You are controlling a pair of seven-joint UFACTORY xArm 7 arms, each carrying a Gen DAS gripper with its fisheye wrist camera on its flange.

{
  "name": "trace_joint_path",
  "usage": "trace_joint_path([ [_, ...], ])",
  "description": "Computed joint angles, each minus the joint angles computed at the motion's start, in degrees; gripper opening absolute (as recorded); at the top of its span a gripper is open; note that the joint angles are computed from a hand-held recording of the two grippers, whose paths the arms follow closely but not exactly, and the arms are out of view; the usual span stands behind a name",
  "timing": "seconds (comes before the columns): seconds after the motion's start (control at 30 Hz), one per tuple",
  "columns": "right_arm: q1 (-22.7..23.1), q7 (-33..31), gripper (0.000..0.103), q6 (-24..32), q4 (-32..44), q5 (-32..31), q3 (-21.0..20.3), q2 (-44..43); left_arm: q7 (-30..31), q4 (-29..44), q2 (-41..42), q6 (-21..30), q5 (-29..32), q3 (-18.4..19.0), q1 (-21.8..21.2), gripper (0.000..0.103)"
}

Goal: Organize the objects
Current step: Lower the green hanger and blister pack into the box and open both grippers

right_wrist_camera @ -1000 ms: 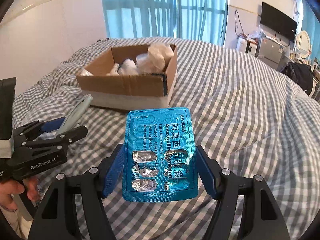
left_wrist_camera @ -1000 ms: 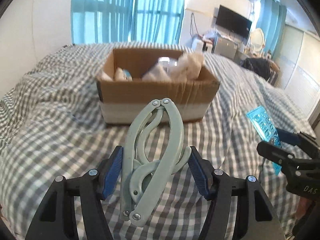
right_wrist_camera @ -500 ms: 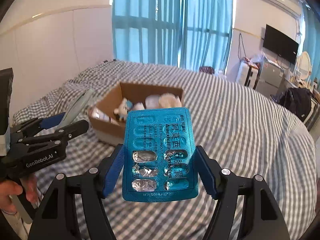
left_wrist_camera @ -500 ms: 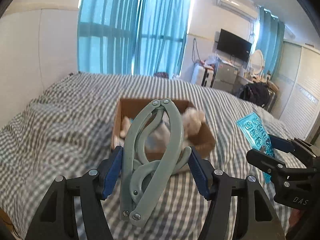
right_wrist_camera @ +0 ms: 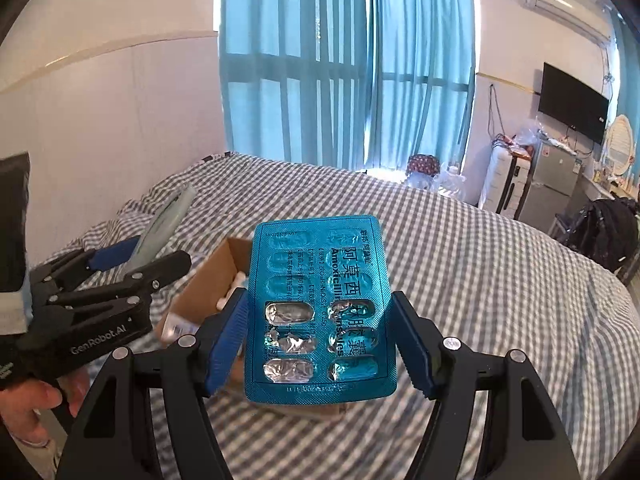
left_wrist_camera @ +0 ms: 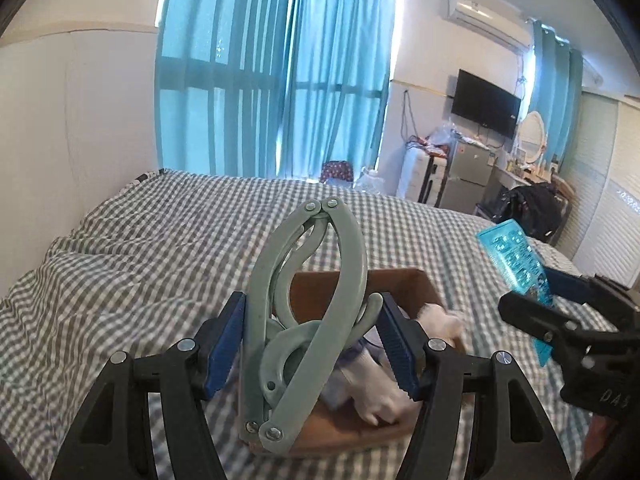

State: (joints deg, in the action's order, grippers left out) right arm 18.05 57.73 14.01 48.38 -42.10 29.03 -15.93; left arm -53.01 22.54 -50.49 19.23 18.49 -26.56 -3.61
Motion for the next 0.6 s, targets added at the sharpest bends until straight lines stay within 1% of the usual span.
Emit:
trace_joint_path([
  [0.07, -1.4, 0.3, 0.069, 0.1, 2.9, -1.9, 0.2, 3.8, 0.1, 0.3, 2.6, -1.8, 0.7, -0.2, 1.8, 0.066],
  [0.13, -1.3, 1.7, 0.069, 0.5, 5.1, -4.5, -0.5, 6.9, -0.1, 0.7, 5.6, -4.1, 1.5, -0.7, 4.0, 0.066],
  [0.2, -0.6, 2.1, 0.069, 0.1, 7.5, -5.7, -1.9, 10.7, -0.3, 1.0, 8.4, -5.8, 2.2, -1.2, 5.8, 0.066],
  [0.37, 2.6, 2.0, 0.069, 0.1, 11.7, -7.5, -5.3, 18.2, -1.0, 1.3, 14.0, -8.7, 4.2, -2.9, 9.1, 0.066],
  [0.47, 4.9, 4.0, 0.07, -0.2, 12.7, -9.9, -7.7, 21.0, -1.1, 1.6, 16.4, -9.7, 5.4, -3.6, 10.1, 0.066],
  [0.6, 8.3, 7.0, 0.07, -0.3, 13.1, -13.0, -11.2, 22.6, -2.4, 2.2, 18.0, -10.0, 7.3, -5.6, 12.0, 0.066],
])
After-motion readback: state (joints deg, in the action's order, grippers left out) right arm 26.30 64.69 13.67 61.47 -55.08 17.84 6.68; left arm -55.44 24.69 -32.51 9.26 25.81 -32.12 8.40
